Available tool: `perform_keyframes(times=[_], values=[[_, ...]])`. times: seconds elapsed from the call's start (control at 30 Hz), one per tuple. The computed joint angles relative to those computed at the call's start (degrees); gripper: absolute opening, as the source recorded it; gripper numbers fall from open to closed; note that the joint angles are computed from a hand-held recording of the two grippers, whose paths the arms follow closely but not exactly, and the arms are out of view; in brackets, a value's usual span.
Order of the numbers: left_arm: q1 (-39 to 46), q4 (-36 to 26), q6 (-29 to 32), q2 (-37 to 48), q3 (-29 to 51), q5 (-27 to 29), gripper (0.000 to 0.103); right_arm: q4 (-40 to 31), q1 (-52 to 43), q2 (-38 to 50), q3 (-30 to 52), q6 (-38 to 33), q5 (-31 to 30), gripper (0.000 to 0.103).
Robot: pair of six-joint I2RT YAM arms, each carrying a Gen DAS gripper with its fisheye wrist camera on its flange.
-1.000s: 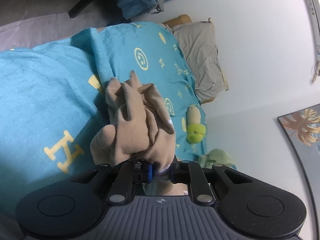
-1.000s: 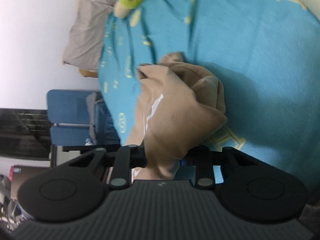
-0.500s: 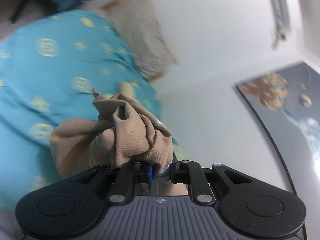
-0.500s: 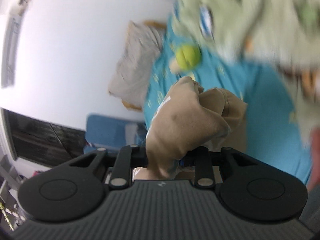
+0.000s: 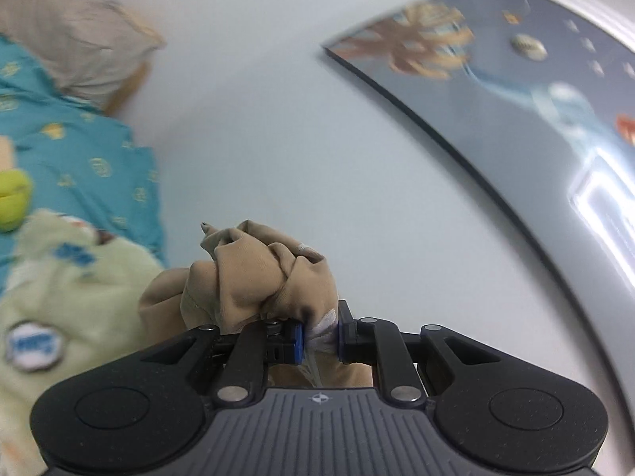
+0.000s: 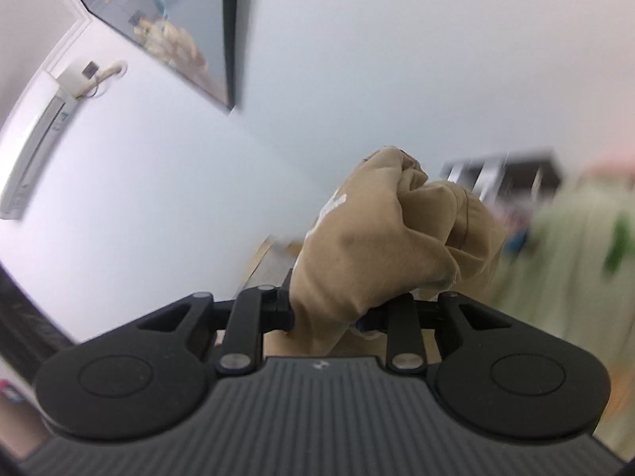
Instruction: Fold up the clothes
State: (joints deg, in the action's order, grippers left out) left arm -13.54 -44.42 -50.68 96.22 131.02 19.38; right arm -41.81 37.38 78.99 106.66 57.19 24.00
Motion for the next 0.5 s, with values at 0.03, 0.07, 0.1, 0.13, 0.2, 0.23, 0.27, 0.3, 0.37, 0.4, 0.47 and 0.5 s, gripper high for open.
perform_keyframes(times=[0.03, 0.07, 0.1, 0.13, 0.2, 0.23, 0.27, 0.3, 0.37, 0.4, 0.47, 0.5], values=[[-0.9, 1.0, 1.0, 1.1, -0.4, 0.4, 0.016, 1.8, -0.9, -1.3, -3.0, -0.9, 0.3, 0.029], [-1.9, 3.3, 1.6, 0.7, -3.8, 0.8, 0.016, 3.4, -1.6, -2.9, -6.3, -1.6, 0.6, 0.029], [-2.6, 7.1, 2.3, -1.1, -10.0, 1.4, 0.017, 4.8, -1.8, -4.7, -10.0, -2.1, 1.1, 0.029], [-3.1, 11.3, 3.2, -3.5, -17.2, 2.5, 0.017, 5.9, -1.7, -6.6, -13.9, -2.5, 1.8, 0.029], [-3.4, 17.8, 5.3, -8.6, -30.7, 4.6, 0.017, 5.6, 0.2, -10.1, -20.5, -2.2, 4.1, 0.029], [-3.6, 18.5, 6.6, -10.5, -35.2, 5.4, 0.017, 5.1, 1.5, -11.8, -23.7, -1.8, 5.3, 0.029], [-3.6, 18.9, 8.1, -12.6, -39.6, 6.2, 0.017, 4.5, 3.2, -13.5, -26.8, -1.0, 6.8, 0.029], [-3.7, 19.2, 9.6, -14.6, -43.8, 6.9, 0.017, 3.4, 5.3, -15.4, -29.9, 0.6, 8.5, 0.029], [-4.2, 19.9, 12.2, -18.1, -51.1, 7.5, 0.017, 0.5, 9.9, -18.2, -34.9, 6.2, 11.9, 0.029], [-4.9, 20.0, 13.1, -19.4, -54.0, 6.9, 0.017, -1.1, 12.3, -19.0, -36.8, 8.9, 13.7, 0.029], [-6.1, 19.3, 15.4, -21.2, -58.2, 5.2, 0.019, -3.6, 15.2, -19.5, -39.8, 13.3, 14.9, 0.029], [-7.2, 18.7, 16.9, -21.3, -58.8, 3.1, 0.021, -4.7, 16.4, -19.6, -41.3, 15.4, 15.2, 0.03]])
